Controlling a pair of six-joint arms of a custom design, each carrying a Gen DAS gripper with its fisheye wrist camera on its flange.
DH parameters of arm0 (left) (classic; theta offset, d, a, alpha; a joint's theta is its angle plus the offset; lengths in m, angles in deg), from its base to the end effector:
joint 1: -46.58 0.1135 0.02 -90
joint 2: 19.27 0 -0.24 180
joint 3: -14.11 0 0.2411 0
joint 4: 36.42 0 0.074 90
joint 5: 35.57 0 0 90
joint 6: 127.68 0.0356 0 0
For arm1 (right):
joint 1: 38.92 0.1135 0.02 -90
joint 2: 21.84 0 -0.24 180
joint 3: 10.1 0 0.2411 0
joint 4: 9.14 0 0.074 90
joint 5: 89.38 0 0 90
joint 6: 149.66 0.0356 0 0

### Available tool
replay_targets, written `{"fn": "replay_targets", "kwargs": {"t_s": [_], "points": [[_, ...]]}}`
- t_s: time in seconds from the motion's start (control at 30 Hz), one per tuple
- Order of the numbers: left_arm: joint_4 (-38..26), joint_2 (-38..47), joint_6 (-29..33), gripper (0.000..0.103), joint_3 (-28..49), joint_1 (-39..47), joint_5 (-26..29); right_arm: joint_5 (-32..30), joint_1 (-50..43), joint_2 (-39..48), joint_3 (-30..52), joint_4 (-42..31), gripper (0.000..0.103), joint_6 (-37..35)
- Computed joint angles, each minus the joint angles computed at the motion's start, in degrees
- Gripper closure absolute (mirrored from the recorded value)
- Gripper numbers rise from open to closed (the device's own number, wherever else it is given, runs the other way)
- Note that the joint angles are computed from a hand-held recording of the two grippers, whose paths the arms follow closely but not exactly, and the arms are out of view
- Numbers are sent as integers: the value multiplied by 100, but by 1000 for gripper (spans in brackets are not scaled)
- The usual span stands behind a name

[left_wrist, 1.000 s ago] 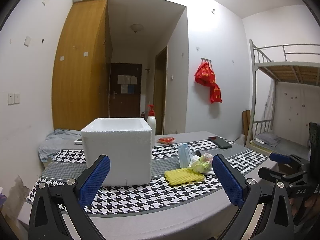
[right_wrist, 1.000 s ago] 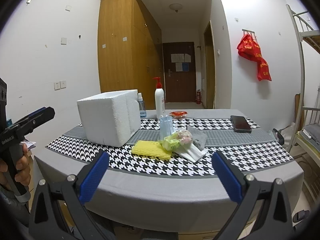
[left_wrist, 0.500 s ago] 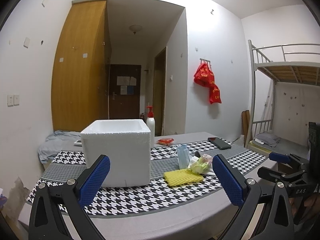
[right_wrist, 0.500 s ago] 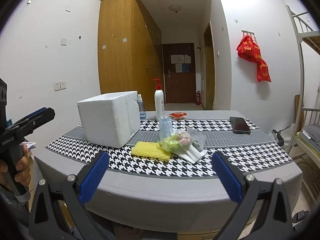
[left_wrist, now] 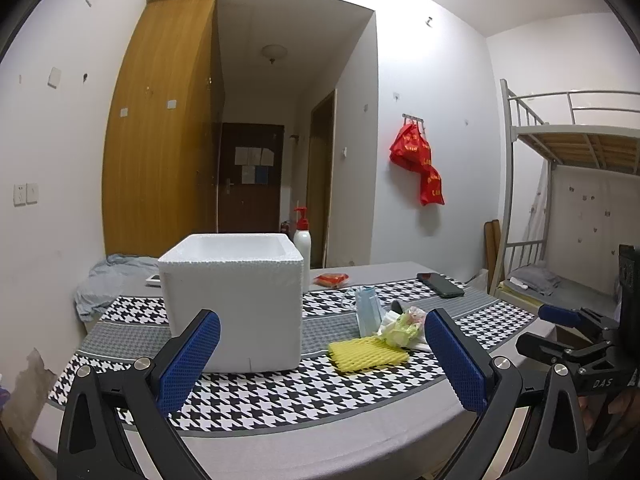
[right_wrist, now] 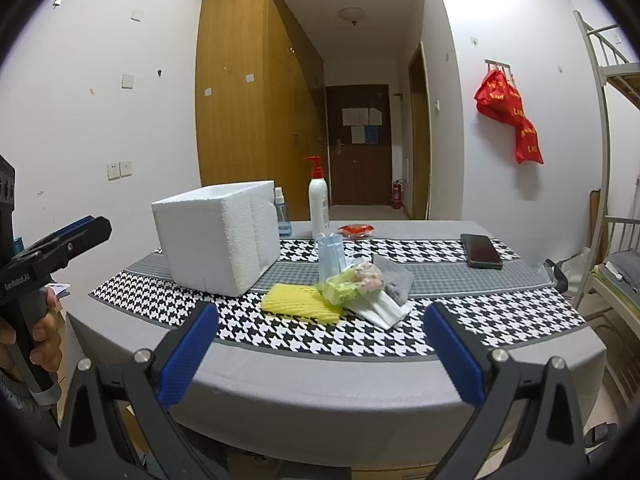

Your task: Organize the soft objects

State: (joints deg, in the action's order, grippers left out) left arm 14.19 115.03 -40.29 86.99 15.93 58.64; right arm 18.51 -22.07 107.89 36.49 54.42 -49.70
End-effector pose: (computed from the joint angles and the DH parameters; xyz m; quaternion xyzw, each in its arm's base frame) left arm 0.3518 -0.2115 0.0530 0.2093 0.7414 -0.2094 0.6022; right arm 0.2940 0.0776 0.0225 0.0410 0.8110 0.0085 0.5835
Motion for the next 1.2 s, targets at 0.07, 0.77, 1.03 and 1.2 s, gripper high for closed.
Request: {"fn": "replay_targets", "kwargs": {"t_s": [0.07,0.77,1.03,1.2], "points": [[-157,45,16,1,150,-8,16,-42,-47,1,78,-96,0,-6],[-3094,1025,217,1,2816,-224,170,-970,-914,293,1498,-1880,0,-62],[-4088,1443,353,1,3800,-320,255,-1159,-1096,364,1821,-2294,0,-20],[-4648,1770,428,1,4469,-363,338,-1235,-1222,436,2020,-2491,0,-20]]}}
